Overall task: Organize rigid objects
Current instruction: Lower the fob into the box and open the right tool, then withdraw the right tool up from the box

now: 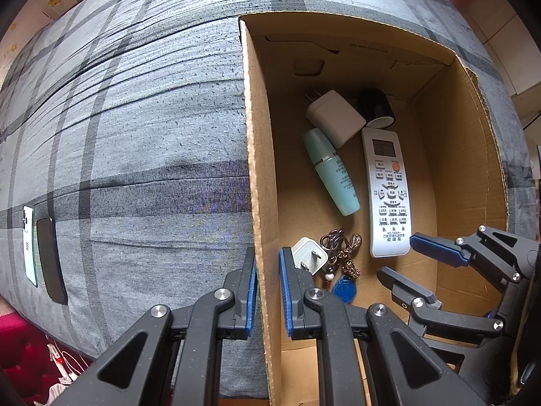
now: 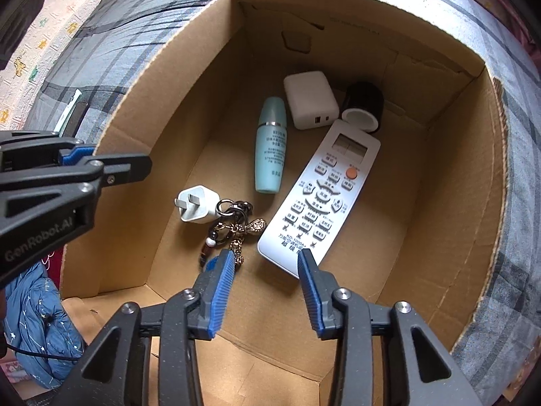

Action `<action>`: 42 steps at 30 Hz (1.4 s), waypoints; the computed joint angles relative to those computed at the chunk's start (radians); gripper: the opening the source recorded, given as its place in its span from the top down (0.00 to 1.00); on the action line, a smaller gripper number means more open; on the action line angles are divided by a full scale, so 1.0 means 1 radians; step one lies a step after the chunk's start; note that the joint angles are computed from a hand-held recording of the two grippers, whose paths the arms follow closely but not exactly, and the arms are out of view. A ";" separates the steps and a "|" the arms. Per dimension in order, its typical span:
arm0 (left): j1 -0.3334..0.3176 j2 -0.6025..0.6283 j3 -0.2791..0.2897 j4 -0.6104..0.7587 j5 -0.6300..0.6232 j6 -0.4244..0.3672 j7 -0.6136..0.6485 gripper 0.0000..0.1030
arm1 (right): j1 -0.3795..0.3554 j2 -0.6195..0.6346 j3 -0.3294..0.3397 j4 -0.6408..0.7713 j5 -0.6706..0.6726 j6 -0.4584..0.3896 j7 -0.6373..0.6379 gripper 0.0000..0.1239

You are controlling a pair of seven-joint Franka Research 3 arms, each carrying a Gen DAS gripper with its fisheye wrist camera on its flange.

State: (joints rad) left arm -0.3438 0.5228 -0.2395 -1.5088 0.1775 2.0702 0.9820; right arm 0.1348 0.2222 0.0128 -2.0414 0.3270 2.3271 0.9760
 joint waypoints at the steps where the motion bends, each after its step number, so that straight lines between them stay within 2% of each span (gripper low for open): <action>1: 0.000 -0.001 0.000 -0.001 -0.001 0.000 0.000 0.87 | 0.001 -0.001 0.000 0.001 0.001 0.002 0.001 0.65; 17: -0.010 -0.013 -0.001 -0.005 0.012 -0.001 -0.004 0.87 | 0.000 -0.080 -0.022 -0.021 -0.054 0.092 0.136 0.57; 31: -0.019 -0.014 -0.001 -0.001 0.024 -0.006 -0.004 0.87 | -0.036 -0.139 -0.049 -0.036 -0.172 0.094 0.304 0.51; 37: -0.022 -0.020 0.000 -0.005 0.031 -0.007 -0.006 0.87 | -0.051 -0.161 -0.053 -0.050 -0.197 0.095 0.338 0.41; 41: -0.024 -0.023 0.000 -0.008 0.036 -0.005 -0.009 0.87 | -0.059 -0.172 -0.054 -0.057 -0.188 0.094 0.347 0.18; 42: -0.025 -0.024 0.001 -0.009 0.038 -0.005 -0.010 0.87 | -0.062 -0.173 -0.054 -0.057 -0.179 0.093 0.342 0.17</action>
State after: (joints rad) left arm -0.3685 0.4986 -0.2389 -1.5174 0.2156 2.0655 0.9720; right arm 0.0732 0.0487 -0.0408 -2.0984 0.1485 2.4206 1.3179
